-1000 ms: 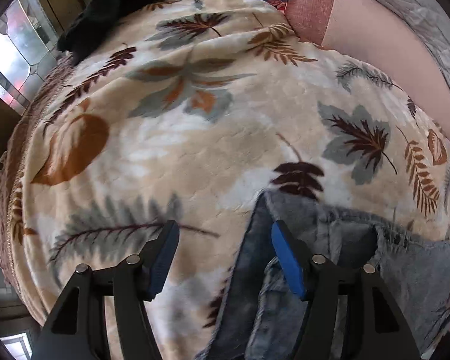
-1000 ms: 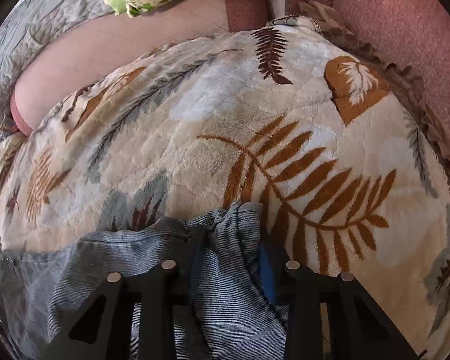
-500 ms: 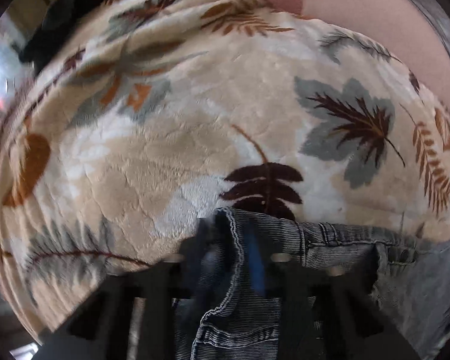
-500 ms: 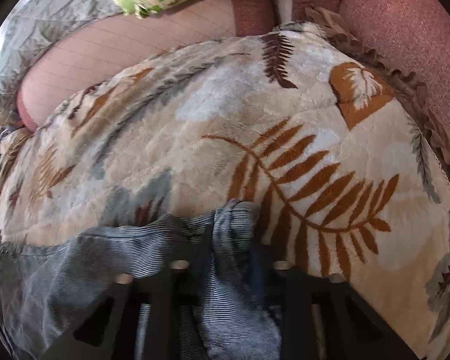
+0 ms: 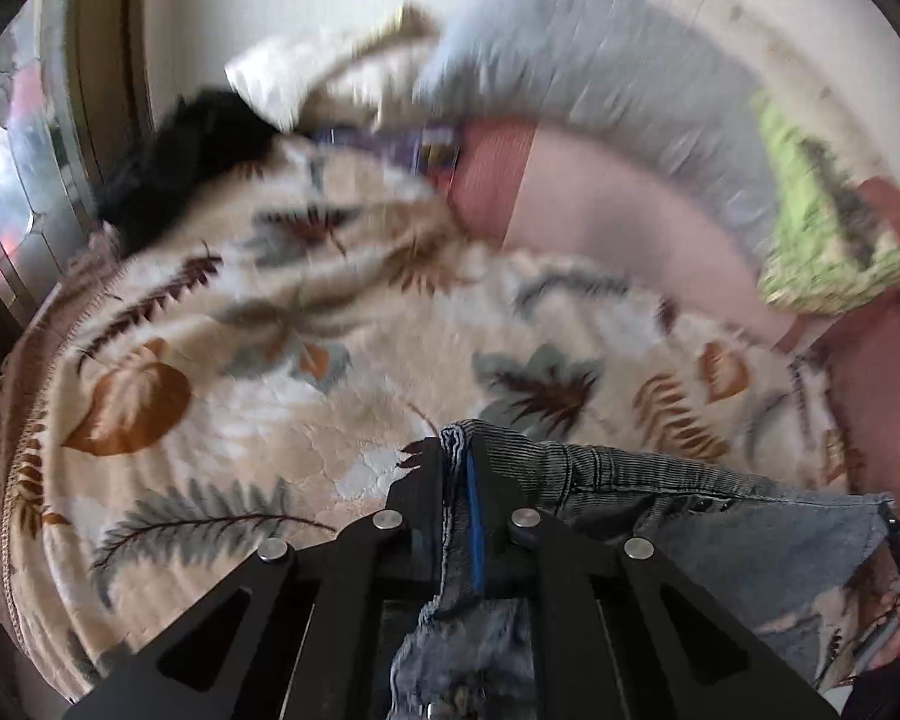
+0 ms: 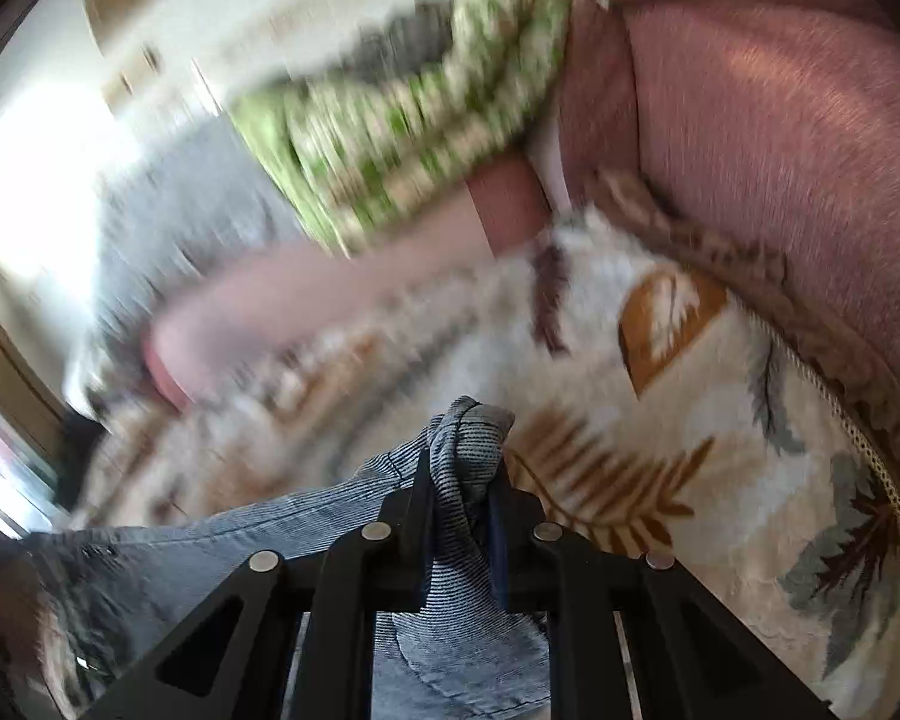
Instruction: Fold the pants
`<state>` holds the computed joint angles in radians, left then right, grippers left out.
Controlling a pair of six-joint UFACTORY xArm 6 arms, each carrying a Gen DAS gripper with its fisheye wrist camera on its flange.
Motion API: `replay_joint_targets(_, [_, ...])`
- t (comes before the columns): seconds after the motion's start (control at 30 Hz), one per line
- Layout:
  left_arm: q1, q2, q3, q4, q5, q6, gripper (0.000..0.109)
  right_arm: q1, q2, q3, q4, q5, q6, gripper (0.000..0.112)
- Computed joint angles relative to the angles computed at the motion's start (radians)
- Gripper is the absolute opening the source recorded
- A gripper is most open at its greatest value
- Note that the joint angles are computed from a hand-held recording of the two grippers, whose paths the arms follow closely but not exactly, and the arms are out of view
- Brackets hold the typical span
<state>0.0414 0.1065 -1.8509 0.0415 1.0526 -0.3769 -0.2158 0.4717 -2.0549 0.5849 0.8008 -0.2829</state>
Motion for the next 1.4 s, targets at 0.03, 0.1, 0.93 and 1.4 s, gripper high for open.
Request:
replay_joint_targets(0.03, [-0.002, -0.054, 0.062, 0.016, -0.026, -0.002, 0.007, -0.002, -0.036, 0.050, 0.020, -0.022, -0.034, 0.015])
replay_joint_targets(0.1, [-0.012, -0.189, 0.207, 0.042, -0.057, -0.005, 0.007, -0.005, -0.100, 0.143, 0.032, -0.030, -0.089, 0.015])
replay_joint_targets(0.93, [-0.289, -0.832, 0.853, 0.249, 0.103, -0.172, 0.004, -0.304, -0.703, 0.856, -0.062, 0.360, -0.351, 0.053])
replay_joint_targets(1.4, [-0.518, -0.667, 0.741, 0.249, 0.107, -0.327, 0.034, -0.253, -0.547, 0.797, 0.029, 0.236, -0.321, 0.039])
